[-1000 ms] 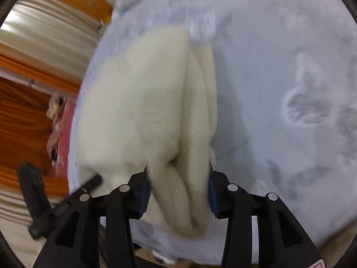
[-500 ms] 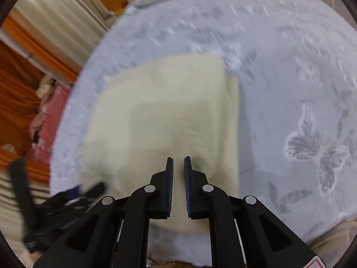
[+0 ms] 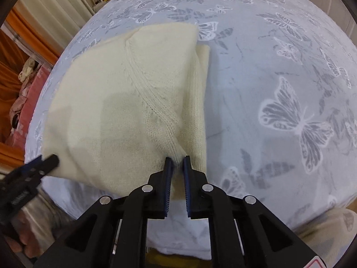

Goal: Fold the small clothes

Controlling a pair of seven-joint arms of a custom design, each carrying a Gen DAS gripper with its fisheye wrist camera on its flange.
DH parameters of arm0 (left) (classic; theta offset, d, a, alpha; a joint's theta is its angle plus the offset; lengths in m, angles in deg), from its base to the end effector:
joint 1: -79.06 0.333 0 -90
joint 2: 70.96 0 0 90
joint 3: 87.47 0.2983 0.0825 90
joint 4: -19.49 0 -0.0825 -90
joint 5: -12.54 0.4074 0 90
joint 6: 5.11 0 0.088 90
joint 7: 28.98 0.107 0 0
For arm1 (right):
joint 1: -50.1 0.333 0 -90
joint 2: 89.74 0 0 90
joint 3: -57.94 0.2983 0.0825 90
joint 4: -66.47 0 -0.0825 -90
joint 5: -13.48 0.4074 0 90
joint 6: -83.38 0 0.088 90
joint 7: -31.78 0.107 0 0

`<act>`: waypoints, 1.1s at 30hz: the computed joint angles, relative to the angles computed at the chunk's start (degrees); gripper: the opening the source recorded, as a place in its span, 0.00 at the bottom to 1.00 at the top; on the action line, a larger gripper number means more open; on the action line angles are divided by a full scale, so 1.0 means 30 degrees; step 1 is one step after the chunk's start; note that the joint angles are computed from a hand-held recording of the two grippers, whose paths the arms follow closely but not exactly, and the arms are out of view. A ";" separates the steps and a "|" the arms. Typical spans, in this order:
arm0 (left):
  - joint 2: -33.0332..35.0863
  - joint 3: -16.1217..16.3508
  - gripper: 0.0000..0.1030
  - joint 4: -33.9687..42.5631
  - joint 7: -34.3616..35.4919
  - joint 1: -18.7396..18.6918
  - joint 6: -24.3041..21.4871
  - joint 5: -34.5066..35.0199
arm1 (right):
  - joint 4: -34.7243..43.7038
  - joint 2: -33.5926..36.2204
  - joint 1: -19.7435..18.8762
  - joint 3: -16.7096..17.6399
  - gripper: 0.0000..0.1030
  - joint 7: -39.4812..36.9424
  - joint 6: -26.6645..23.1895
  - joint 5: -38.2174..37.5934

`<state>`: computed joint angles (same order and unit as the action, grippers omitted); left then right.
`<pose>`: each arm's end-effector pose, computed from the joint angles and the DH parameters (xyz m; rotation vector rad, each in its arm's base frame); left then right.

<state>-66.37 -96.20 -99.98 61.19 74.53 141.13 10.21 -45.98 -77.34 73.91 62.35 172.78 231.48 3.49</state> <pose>0.5957 -0.1387 0.3986 -1.8290 2.2419 -0.4822 0.5713 0.3080 0.3782 -1.6554 2.1840 -0.1984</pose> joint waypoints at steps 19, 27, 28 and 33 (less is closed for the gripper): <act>-0.4058 -0.0491 0.77 -0.4631 -0.3046 -0.0092 0.4035 0.3901 | -0.3650 -0.4325 0.0519 0.1603 0.73 1.1239 -0.1732 -0.9707; -0.4756 -0.1351 0.89 -0.6636 -0.6539 0.0852 0.6688 0.7863 | -0.3595 -0.3588 0.1224 0.1856 0.81 1.1720 -0.2117 -1.0893; -0.4763 -0.1416 0.89 -0.6771 -0.6933 0.0923 0.6718 0.8172 | -0.3432 -0.3448 0.1348 0.1853 0.81 1.1713 -0.2370 -1.0975; -0.4600 -0.1514 0.89 -0.7376 -0.8072 0.1028 0.7068 0.9142 | -0.3215 -0.3038 0.1822 0.1669 0.81 1.2733 -0.2435 -1.1865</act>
<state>-80.17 -100.74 -122.10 36.97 77.61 162.33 37.64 -55.62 -86.46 79.38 67.35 210.98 224.17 -32.11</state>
